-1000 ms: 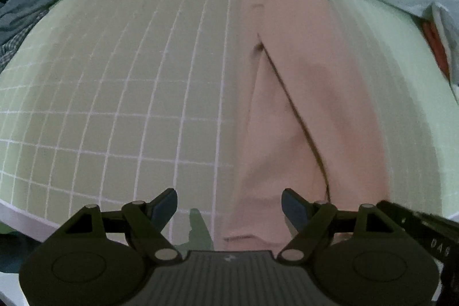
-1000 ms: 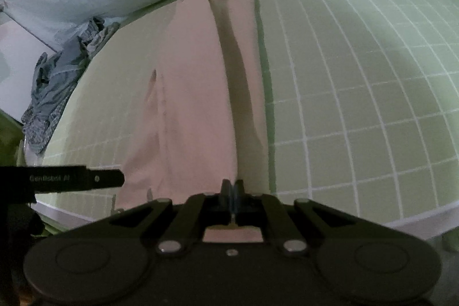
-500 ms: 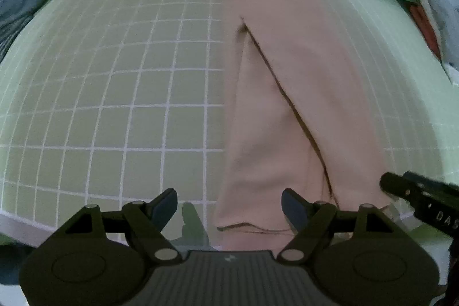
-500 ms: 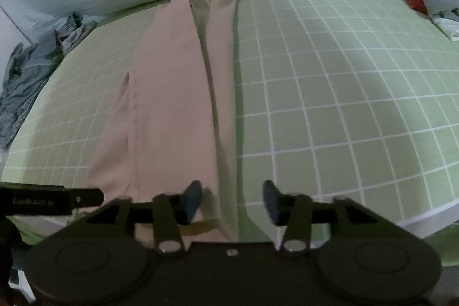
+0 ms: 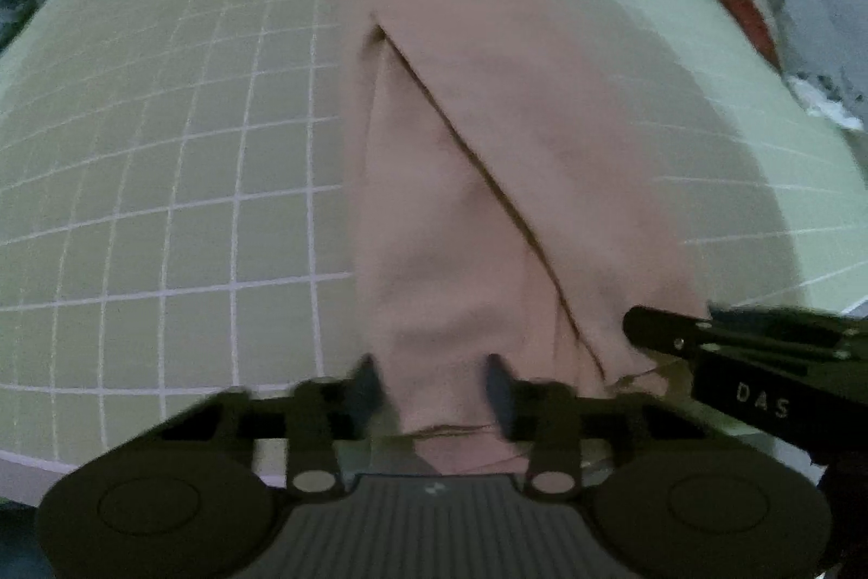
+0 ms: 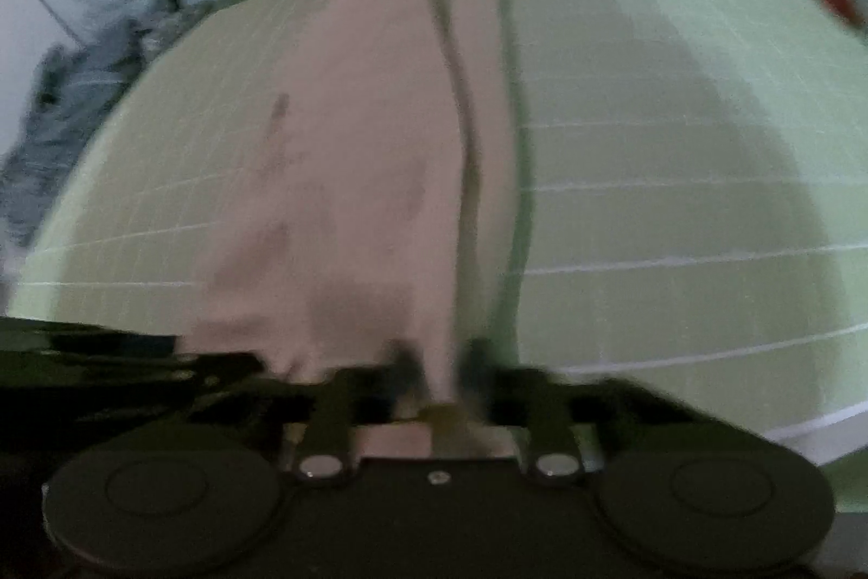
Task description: Fold clothes
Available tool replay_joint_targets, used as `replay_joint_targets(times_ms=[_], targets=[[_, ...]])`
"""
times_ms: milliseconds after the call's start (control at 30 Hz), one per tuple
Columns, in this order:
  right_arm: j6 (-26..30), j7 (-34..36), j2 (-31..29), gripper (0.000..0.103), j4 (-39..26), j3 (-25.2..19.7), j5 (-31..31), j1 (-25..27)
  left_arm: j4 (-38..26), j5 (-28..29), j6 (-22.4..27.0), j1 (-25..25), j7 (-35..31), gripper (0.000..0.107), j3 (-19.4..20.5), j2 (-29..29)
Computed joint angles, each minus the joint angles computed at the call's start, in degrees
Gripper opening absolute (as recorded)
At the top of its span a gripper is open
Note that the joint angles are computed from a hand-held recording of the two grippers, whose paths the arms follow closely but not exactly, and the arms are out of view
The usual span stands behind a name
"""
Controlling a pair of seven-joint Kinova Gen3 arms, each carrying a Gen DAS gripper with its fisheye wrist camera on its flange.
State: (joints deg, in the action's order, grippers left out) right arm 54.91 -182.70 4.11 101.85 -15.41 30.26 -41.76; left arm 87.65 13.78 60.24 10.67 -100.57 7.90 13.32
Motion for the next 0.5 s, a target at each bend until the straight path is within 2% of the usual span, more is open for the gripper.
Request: replay_joint_targets(times_ms=[133,300,500], targets=[[-5.3,4.6,-3.8,0.012,1.3,0.2,-1.3,2.4,-3.6,7.3,3.4,-3.5,-1.6,0.011,0.2,0.3],[-5.2,7.6,-6.5,0.012,-1.7,-1.1,5.3,5.4,-8.1,15.7,1.4,-6.7,-6.0,0.01,0.3,-1.4],[-13.3,7.4,-7.1,0.011,-4.5,0.7,12.8,12.5,-17.0,18.7,-4.3,-6.7,-6.2,0.01,0.7,0.5]])
